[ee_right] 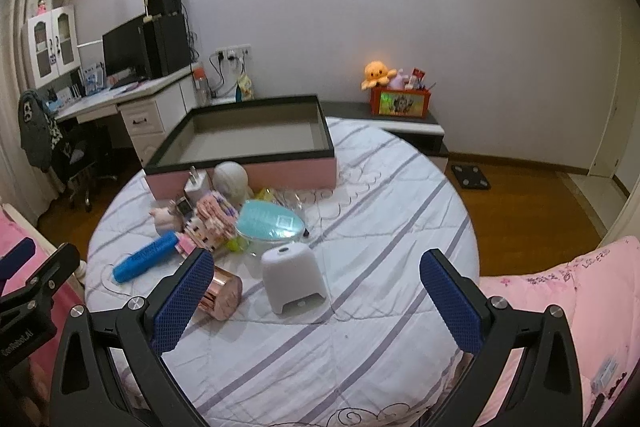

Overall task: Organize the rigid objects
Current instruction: 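Grasp the blue highlighter with the left tool while the right tool grasps the white cube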

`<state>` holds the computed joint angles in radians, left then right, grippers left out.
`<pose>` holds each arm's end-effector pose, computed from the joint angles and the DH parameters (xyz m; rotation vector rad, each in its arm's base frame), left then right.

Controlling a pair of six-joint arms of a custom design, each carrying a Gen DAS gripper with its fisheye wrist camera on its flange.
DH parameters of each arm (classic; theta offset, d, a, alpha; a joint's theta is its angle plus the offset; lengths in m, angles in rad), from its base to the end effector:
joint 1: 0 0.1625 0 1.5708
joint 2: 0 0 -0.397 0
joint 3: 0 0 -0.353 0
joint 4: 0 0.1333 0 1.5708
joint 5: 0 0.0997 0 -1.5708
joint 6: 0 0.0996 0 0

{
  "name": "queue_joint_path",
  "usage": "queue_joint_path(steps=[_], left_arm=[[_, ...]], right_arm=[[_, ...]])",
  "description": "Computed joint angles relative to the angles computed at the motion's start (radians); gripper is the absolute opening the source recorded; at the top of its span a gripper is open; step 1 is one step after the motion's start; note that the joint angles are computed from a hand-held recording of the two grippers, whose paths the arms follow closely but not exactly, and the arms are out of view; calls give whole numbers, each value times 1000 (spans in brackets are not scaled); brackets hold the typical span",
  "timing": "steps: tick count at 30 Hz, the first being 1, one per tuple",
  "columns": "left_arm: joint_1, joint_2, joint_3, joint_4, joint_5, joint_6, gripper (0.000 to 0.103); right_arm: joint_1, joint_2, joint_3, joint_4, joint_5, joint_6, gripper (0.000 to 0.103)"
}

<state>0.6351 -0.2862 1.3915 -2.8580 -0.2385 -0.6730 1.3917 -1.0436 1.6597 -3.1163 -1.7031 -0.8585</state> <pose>-0.3800 -0.5659 -0.0460 0.1200 2.0052 -1.2613 0.0066 -0.6380 0.3224 0.7246 -2.2895 0.9661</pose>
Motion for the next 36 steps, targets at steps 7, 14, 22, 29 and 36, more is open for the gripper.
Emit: queue_joint_path(steps=[7,14,22,29,36], left_arm=[[66,16,-62,116,-67,9,103],[136,49,-152,177,-127,94,103],[191,66,-224,204,-215,214,103],[211,73,-254,166,-323,316,80],[212,52,-229,117,-391,344,39]], right_arm=[[3,80,-102,101,-65,13,103],[1,158,-210,220,-96,31,103],[0,220,-310,341,-120,28,101],[-13,244,-348,385,-131,9,83],[-16,237,-350,422,-85,-18,56]])
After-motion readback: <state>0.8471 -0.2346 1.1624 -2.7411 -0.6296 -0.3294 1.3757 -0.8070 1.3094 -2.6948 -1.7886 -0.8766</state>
